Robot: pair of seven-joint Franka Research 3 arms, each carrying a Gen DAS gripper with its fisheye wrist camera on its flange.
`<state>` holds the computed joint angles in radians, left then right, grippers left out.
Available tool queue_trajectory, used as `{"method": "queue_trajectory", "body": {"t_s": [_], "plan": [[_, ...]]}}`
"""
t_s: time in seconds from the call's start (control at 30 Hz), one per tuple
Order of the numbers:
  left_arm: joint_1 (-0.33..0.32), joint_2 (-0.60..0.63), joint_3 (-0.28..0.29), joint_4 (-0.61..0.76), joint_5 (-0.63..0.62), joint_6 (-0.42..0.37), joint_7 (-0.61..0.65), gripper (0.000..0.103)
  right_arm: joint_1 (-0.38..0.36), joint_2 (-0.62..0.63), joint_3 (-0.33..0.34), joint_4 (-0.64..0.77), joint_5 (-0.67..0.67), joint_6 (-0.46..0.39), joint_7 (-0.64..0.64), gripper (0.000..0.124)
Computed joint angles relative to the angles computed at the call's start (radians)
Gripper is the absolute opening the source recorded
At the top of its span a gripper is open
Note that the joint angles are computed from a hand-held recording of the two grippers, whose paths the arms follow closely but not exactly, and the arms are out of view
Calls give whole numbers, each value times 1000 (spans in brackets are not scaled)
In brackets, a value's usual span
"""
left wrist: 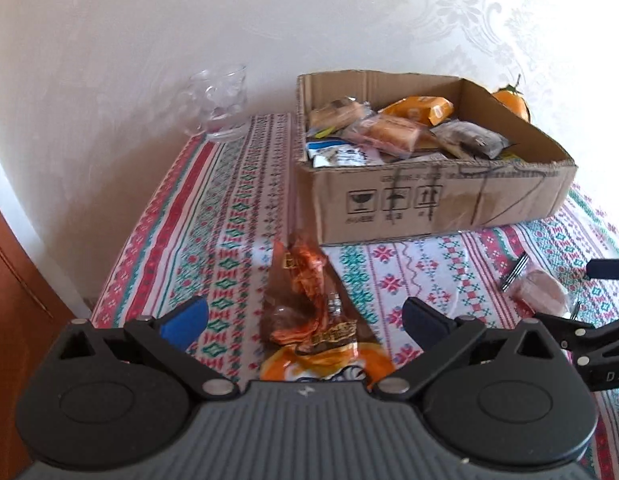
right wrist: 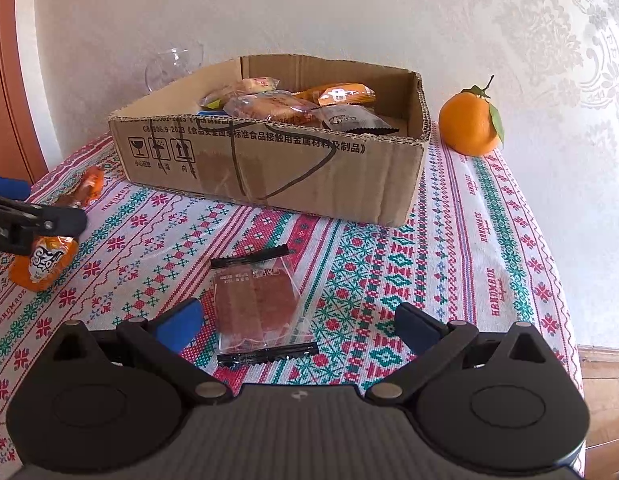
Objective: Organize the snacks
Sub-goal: 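Grasp the orange-wrapped snack packet with left tool while right tool grasps the clear sausage packet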
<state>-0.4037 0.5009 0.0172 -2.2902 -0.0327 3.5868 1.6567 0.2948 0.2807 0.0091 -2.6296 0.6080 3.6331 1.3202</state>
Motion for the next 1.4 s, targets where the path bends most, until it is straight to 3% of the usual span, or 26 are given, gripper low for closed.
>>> {"method": "queue_trajectory", "body": {"t_s": [0.1,0.27,0.43,0.63,0.77,0.83,0.97,1.1,1.17,1.27,1.33,1.4], "plan": [[-32,18,17,25,-42,-32,-5,102,2,3,2,1,0,4,2,103],[-166,46,118,36,-177,-16,29,100,-6,3,4,-1,-16,5,10,103],[-202,67,130,41,-263,20,60,100,-16,8,11,-3,-46,14,24,103],[-149,73,73,41,-252,47,48,99,-59,7,28,-13,-148,22,64,103],[-59,62,7,35,-171,35,-14,95,-101,7,40,-8,-243,3,92,103],[-48,62,3,36,-150,30,-33,95,-124,4,47,-5,-292,-11,109,102],[-31,59,-4,31,-109,30,-64,91,-183,-11,71,-15,-424,-21,151,82],[-28,58,-2,32,-87,32,-78,83,-194,-30,70,-20,-474,-44,166,69],[-29,59,1,29,-79,43,-78,76,-199,-38,70,-23,-490,-52,175,56],[-23,55,-1,25,-71,43,-79,74,-178,-48,57,-22,-467,-71,164,52],[-16,54,-5,22,-66,51,-85,64,-159,-50,48,-22,-438,-73,154,52],[-2,51,-14,22,-50,45,-92,64,-145,-50,44,-23,-414,-69,147,52]]}}
